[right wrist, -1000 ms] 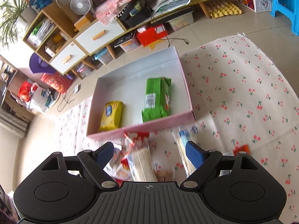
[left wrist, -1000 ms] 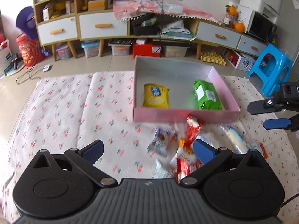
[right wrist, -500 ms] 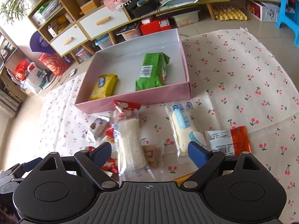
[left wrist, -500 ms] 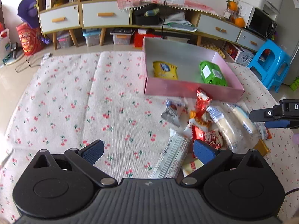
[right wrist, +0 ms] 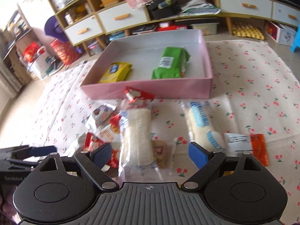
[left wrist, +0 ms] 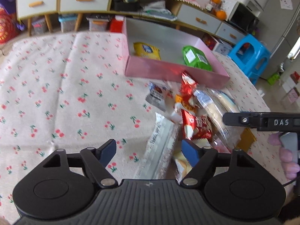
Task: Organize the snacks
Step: 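Grasp the white wrapped bar with left tool while right tool grasps white bread roll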
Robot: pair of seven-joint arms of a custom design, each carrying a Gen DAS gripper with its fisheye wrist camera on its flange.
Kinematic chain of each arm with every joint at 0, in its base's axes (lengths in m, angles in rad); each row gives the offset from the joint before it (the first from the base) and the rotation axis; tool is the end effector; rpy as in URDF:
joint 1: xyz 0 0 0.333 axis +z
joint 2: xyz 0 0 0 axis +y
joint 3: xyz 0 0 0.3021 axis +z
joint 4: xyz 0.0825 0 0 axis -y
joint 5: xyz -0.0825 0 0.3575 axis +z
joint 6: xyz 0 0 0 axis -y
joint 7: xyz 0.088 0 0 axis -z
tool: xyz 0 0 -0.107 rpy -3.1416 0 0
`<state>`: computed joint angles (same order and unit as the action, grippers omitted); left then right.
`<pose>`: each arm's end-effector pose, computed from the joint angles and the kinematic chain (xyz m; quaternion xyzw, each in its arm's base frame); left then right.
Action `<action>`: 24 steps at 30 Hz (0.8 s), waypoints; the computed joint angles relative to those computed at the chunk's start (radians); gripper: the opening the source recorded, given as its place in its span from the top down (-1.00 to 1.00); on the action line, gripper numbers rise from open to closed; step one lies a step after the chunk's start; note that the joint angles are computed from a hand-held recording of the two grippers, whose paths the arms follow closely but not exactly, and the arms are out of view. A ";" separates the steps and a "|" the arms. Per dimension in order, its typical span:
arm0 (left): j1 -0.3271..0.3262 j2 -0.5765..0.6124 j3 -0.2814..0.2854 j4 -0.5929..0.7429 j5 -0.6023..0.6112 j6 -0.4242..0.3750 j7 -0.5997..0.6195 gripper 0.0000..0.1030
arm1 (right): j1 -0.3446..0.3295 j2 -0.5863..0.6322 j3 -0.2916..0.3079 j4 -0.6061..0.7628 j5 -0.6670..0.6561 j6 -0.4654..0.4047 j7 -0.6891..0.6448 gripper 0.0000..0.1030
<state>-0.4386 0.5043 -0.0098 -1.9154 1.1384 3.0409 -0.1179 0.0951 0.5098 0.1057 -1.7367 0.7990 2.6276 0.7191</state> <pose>0.5258 -0.3298 0.2789 -0.7108 0.6183 -0.3079 0.1330 0.6584 0.1077 0.3256 -0.7871 0.5257 -0.0303 0.3212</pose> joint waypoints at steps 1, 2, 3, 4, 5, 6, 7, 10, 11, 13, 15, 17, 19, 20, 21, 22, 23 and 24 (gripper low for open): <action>0.019 0.002 -0.018 -0.005 -0.022 0.010 0.027 -0.30 | 0.003 0.000 0.000 -0.003 -0.004 0.001 -0.003 -0.76; 0.035 0.004 -0.035 -0.010 -0.047 0.017 0.058 -0.22 | 0.009 -0.002 -0.002 -0.010 -0.009 0.015 -0.004 -0.76; 0.043 0.004 -0.045 -0.015 -0.068 0.021 0.082 -0.19 | 0.016 -0.002 -0.005 -0.016 -0.015 0.029 -0.001 -0.76; 0.045 0.005 -0.048 -0.017 -0.084 0.025 0.099 -0.14 | 0.021 -0.001 -0.008 -0.018 -0.023 0.037 0.006 -0.76; 0.050 0.005 -0.054 -0.020 -0.104 0.026 0.121 -0.11 | 0.023 0.003 -0.011 -0.013 -0.030 0.034 0.014 -0.76; 0.056 0.006 -0.062 -0.022 -0.126 0.026 0.144 -0.10 | 0.024 0.007 -0.011 -0.010 -0.035 0.031 0.021 -0.76; 0.058 0.006 -0.066 -0.024 -0.146 0.026 0.162 -0.05 | 0.025 0.008 -0.011 -0.009 -0.039 0.029 0.028 -0.76; 0.060 0.005 -0.069 -0.031 -0.194 0.033 0.206 0.02 | 0.026 0.010 -0.009 -0.010 -0.044 0.033 0.040 -0.76; 0.060 0.004 -0.070 -0.033 -0.208 0.033 0.220 0.03 | 0.025 0.010 -0.007 -0.011 -0.043 0.035 0.038 -0.76; 0.067 0.005 -0.079 -0.036 -0.239 0.033 0.256 0.03 | 0.023 0.011 -0.003 -0.011 -0.041 0.039 0.034 -0.76; 0.075 0.005 -0.091 -0.039 -0.271 0.027 0.294 0.03 | 0.025 0.011 -0.002 -0.014 -0.042 0.046 0.034 -0.76; 0.077 0.005 -0.097 -0.039 -0.298 0.017 0.324 0.03 | 0.029 0.009 -0.003 -0.021 -0.045 0.060 0.032 -0.76; 0.078 0.003 -0.102 -0.042 -0.319 0.012 0.352 0.03 | 0.032 0.010 -0.002 -0.021 -0.049 0.068 0.033 -0.74; 0.080 0.003 -0.107 -0.042 -0.330 0.007 0.367 0.03 | 0.032 0.009 -0.001 -0.022 -0.049 0.069 0.031 -0.74; 0.083 0.003 -0.114 -0.041 -0.343 0.001 0.383 0.03 | 0.032 0.008 0.001 -0.025 -0.048 0.072 0.029 -0.72; 0.085 0.003 -0.118 -0.041 -0.355 -0.004 0.397 0.03 | 0.032 0.008 0.001 -0.025 -0.048 0.073 0.027 -0.71; 0.087 0.004 -0.122 -0.039 -0.365 -0.008 0.410 0.03 | 0.031 0.008 0.003 -0.025 -0.047 0.075 0.025 -0.71; 0.089 0.004 -0.125 -0.040 -0.375 -0.009 0.422 0.03 | 0.031 0.009 0.003 -0.024 -0.048 0.076 0.022 -0.71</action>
<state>-0.3491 0.5086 -0.1351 -1.9555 0.7632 3.0318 0.3045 0.1264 0.5184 0.1092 -1.7611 0.7513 2.7035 0.7415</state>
